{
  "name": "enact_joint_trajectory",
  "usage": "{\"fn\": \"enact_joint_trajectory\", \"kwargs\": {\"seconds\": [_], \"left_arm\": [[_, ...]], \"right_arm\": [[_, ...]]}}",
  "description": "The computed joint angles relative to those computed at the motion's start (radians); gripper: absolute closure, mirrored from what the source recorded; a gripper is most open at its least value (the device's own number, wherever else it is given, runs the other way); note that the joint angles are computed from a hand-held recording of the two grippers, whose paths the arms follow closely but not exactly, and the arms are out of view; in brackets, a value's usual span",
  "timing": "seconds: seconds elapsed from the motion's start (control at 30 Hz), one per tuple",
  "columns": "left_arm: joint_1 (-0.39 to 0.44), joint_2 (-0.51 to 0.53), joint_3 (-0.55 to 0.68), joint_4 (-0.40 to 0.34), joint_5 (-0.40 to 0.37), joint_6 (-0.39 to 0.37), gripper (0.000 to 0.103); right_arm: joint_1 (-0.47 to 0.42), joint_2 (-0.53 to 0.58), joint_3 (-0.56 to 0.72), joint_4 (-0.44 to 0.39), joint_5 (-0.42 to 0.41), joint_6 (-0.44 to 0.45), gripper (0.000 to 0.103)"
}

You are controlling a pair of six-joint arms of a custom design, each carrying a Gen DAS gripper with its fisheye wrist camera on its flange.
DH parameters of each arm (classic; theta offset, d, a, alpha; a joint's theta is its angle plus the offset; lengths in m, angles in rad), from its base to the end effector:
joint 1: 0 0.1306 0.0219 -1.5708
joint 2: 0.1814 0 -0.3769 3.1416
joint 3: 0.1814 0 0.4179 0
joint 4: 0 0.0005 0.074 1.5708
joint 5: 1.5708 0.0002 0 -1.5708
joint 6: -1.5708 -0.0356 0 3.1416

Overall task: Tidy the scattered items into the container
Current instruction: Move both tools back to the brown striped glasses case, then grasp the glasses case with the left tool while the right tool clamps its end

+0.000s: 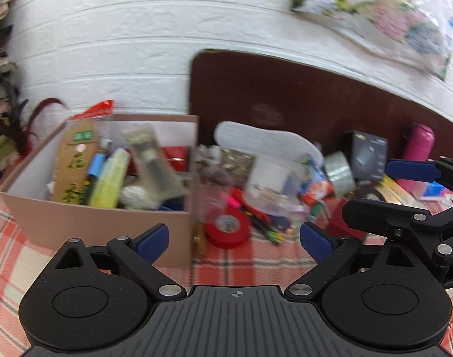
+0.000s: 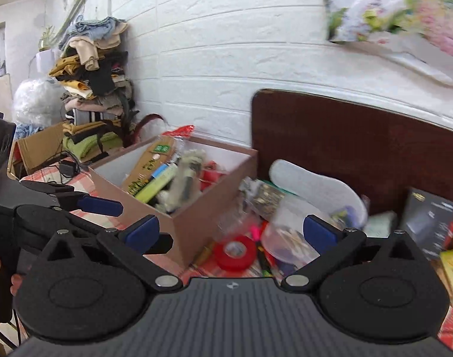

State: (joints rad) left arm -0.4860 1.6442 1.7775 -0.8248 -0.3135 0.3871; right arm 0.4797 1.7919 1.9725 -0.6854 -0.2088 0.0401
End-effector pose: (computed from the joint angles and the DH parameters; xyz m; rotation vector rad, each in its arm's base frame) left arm 0.5478 -0.2776 0.4819 -0.0551 2.2247 -0.1235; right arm 0.5964 0.3180 0.4996 -0.6638 1.9921 0.4839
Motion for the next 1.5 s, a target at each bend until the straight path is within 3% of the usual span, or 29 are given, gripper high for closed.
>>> {"fn": "enact_joint_trajectory", "kwargs": {"seconds": [0.3,0.43,0.57,0.83,1.07,1.17,1.3,1.5], "left_arm": [[-0.073,0.137,0.069,-0.01,0.116,0.009,0.003],[-0.082,0.207,0.116,-0.055,0.149,0.023,0.006],[-0.083,0.255,0.156,-0.086,0.162,0.013,0.009],[-0.077,0.357,0.3,-0.143,0.162,-0.045,0.013],[-0.075,0.421,0.39,-0.148,0.215,-0.142,0.015],[-0.071,0.427,0.395,-0.142,0.243,-0.143,0.016],[-0.059,0.41,0.361,-0.118,0.332,-0.12,0.026],[-0.064,0.342,0.258,-0.083,0.337,-0.131,0.025]], "right_arm": [[-0.089,-0.193,-0.36,0.14,0.073,-0.083,0.0],[-0.133,-0.21,-0.449,0.162,0.094,-0.162,0.0],[-0.168,-0.213,-0.519,0.208,0.055,-0.17,0.0],[-0.195,-0.175,-0.516,0.177,-0.009,-0.165,0.005],[-0.205,-0.134,-0.486,0.157,-0.045,-0.123,0.007],[-0.21,-0.113,-0.465,0.155,-0.06,-0.096,0.007],[-0.2,-0.087,-0.428,0.123,-0.054,-0.054,0.012],[-0.197,-0.106,-0.439,0.121,-0.072,-0.038,0.013]]}}
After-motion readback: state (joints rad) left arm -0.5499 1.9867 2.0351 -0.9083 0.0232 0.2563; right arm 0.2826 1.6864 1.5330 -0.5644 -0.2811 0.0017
